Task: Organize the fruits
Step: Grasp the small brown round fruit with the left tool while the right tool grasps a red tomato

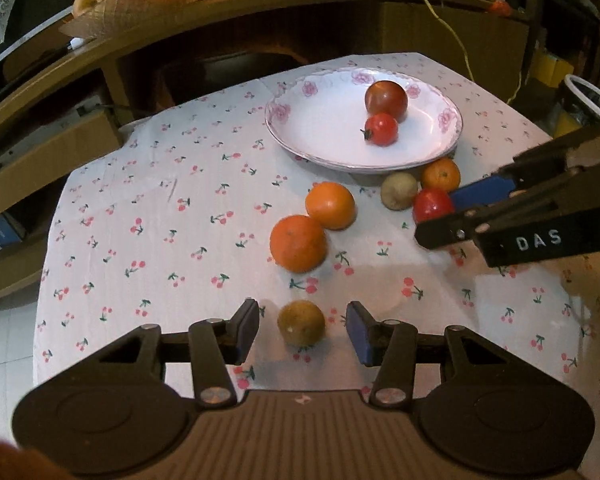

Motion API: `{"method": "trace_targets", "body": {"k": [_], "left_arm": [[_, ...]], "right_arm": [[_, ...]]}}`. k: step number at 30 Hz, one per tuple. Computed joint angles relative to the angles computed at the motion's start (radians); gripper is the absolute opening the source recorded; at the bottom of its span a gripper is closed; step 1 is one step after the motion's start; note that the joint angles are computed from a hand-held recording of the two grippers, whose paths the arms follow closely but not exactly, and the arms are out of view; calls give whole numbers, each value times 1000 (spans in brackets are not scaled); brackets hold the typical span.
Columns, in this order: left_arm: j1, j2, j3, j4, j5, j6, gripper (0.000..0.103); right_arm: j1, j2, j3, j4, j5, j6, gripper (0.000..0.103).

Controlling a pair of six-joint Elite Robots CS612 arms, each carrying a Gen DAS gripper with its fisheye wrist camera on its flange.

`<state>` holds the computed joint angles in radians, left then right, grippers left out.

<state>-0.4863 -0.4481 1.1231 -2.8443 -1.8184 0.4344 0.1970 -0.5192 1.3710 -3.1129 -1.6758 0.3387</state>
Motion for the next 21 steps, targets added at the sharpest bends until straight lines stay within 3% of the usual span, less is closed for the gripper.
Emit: {"method": "trace_targets", "body": {"k": [6,14,21], "left_arm": [[-4,-4,17,-29,20,10,50],[-5,-2,21,-58,15,5,31],[-2,-3,24,-59,-22,10,31]], "right_arm": [[3,3,-4,-3,-13,-4,44],[9,7,-8,-4,-40,-16,42],[14,5,-8,6,-66,-11,43]]}}
